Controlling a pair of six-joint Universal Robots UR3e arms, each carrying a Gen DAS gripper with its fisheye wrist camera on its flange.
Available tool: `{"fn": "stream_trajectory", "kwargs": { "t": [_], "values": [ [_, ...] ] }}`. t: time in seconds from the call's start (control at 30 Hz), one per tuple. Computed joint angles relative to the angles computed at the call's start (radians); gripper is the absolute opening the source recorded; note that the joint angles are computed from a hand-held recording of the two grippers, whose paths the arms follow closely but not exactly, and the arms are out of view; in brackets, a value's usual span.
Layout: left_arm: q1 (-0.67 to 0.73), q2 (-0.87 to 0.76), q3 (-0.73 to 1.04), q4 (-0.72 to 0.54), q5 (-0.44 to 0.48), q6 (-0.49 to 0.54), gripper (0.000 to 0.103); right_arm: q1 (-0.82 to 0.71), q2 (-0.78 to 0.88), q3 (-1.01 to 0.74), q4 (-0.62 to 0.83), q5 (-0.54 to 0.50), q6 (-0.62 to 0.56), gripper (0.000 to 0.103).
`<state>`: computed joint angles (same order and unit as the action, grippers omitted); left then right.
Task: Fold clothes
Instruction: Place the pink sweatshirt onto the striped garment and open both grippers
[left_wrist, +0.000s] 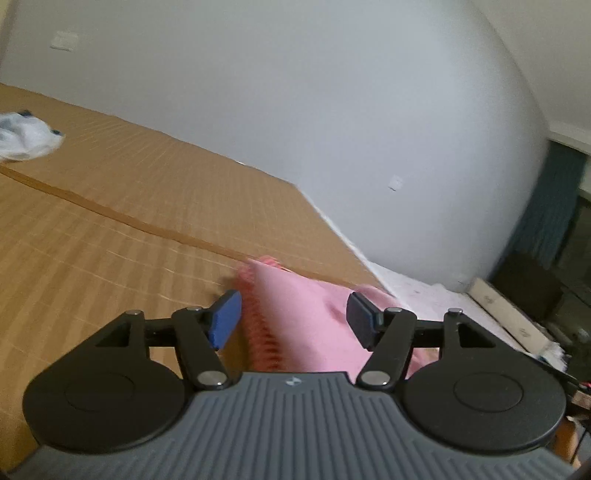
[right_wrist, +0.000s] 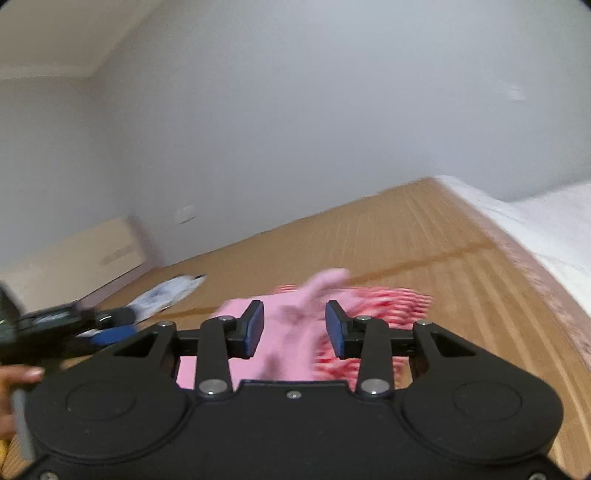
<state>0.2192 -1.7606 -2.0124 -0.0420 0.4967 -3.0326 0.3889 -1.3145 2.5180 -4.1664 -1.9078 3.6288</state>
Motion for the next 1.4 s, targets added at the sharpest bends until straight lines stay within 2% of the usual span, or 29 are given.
{"fn": "stream_trajectory", "kwargs": {
  "t": [0.13,0.2,0.23,0.33,0.4,0.43,0.47,0.5,0.53,0.57,0.63,0.73,0.83,0.9,0.97,1.0,1.07,1.13,1.17,1.23,1.3,1.4],
  "values": [
    [-0.123,-0.026,-0.032,0.014,0.136,0.086,0.069,-0.107,0.017,-0.093,0.134,0.18,0.033,0.033],
    [-0.155,-0.043,-0.05,0.023,0.221,0.112,0.069,-0.13,0.013,-0.109,0.223,0.184,0.066,0.023],
    [-0.148,-0.063,-0.062,0.049,0.219,0.113,0.07,-0.128,0.022,-0.104,0.24,0.155,0.08,0.006],
    [-0.059,-0.091,-0.107,0.079,0.091,0.096,0.071,-0.134,0.068,-0.025,0.122,0.166,0.091,0.005],
    [-0.004,-0.031,-0.159,0.05,0.04,0.133,0.071,-0.103,0.03,0.0,0.136,0.127,0.078,0.005],
    [0.02,0.008,-0.177,0.005,0.027,0.163,0.071,-0.068,0.005,0.005,0.157,0.079,0.094,0.008],
    [0.042,0.05,-0.196,-0.044,0.005,0.197,0.071,-0.011,-0.021,0.013,0.182,-0.001,0.133,0.027],
    [0.064,0.095,-0.214,-0.099,-0.018,0.233,0.071,0.049,-0.032,0.019,0.192,-0.08,0.153,0.038],
    [0.086,0.145,-0.246,-0.125,-0.036,0.263,0.071,0.11,-0.035,0.021,0.197,-0.155,0.164,0.045],
    [0.1,0.205,-0.278,-0.17,-0.051,0.308,0.072,0.174,-0.024,0.018,0.177,-0.22,0.167,0.044],
    [0.129,0.339,-0.335,-0.298,-0.079,0.414,0.072,0.267,0.018,-0.028,0.172,-0.278,0.167,0.043],
    [0.079,0.422,-0.366,-0.334,-0.033,0.47,0.072,0.343,0.072,-0.089,0.201,-0.323,0.172,0.043],
    [0.022,0.41,-0.429,-0.159,0.083,0.422,0.072,0.382,0.116,-0.134,0.246,-0.349,0.182,0.043],
    [0.008,0.373,-0.453,-0.06,0.147,0.397,0.072,0.414,0.116,-0.139,0.325,-0.42,0.218,0.039],
    [0.059,0.409,-0.467,-0.145,0.109,0.457,0.072,0.432,0.106,-0.132,0.412,-0.474,0.259,0.04],
    [0.096,0.474,-0.477,-0.248,0.086,0.514,0.072,0.432,0.1,-0.118,0.415,-0.474,0.258,0.04],
    [0.146,0.603,-0.487,-0.425,0.078,0.598,0.084,0.434,0.072,-0.098,0.419,-0.463,0.266,0.042],
    [0.176,0.711,-0.483,-0.569,0.086,0.661,0.087,0.458,0.019,-0.116,0.524,-0.487,0.298,0.043],
    [0.176,0.716,-0.482,-0.579,0.091,0.667,0.088,0.483,-0.001,-0.142,0.599,-0.521,0.318,0.044],
    [0.166,0.697,-0.473,-0.562,0.096,0.669,0.089,0.515,-0.047,-0.201,0.797,-0.545,0.387,0.047],
    [0.163,0.705,-0.469,-0.569,0.092,0.673,0.089,0.567,-0.049,-0.263,0.925,-0.592,0.441,0.051],
    [0.136,0.705,-0.49,-0.496,0.107,0.644,0.089,0.598,-0.016,-0.328,0.981,-0.598,0.464,0.054]
  ]
}}
